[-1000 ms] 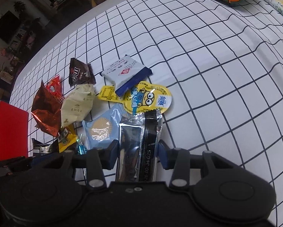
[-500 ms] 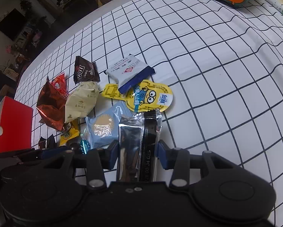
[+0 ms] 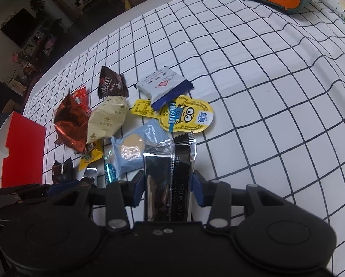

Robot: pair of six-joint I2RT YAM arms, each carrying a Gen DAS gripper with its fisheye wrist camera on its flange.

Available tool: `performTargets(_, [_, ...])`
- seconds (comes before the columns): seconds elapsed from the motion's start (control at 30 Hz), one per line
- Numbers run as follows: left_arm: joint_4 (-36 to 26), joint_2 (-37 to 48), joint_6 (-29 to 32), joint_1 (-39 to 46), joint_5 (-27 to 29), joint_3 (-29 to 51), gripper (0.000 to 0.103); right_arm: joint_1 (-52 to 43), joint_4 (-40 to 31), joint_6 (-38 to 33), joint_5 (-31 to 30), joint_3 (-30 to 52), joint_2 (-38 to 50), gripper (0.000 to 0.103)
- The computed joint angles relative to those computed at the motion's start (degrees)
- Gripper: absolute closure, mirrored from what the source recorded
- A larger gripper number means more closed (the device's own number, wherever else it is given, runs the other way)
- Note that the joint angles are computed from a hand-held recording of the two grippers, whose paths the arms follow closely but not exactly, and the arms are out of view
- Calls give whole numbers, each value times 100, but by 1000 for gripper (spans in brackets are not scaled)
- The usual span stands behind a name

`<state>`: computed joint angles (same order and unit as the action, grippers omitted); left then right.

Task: Organize snacks
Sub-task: 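Grasp the foil-wrapped chocolate ball with the left gripper, then carry both snacks into the red box and open both grippers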

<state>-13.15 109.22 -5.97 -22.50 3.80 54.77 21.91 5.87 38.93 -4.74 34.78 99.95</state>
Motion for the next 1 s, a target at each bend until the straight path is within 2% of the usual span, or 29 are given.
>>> performTargets(0.27, [86,-931,128,263,174,-706,71,624,-436,180,561,-22,-727,62])
performTargets(0.5, [-180,-1864,603,756,445,-1149,71,1478,-1068,492,1267,395,-1108,62])
performTargets(0.73, [-795,-2635,1332,1610,838,-1163,71,2168,-1813,491,1744,1449,-849,62])
performTargets(1.0, [-1337,-2963,2305,2883,1317,-793,71,2745,-2513,283,2030,3059,-11,62])
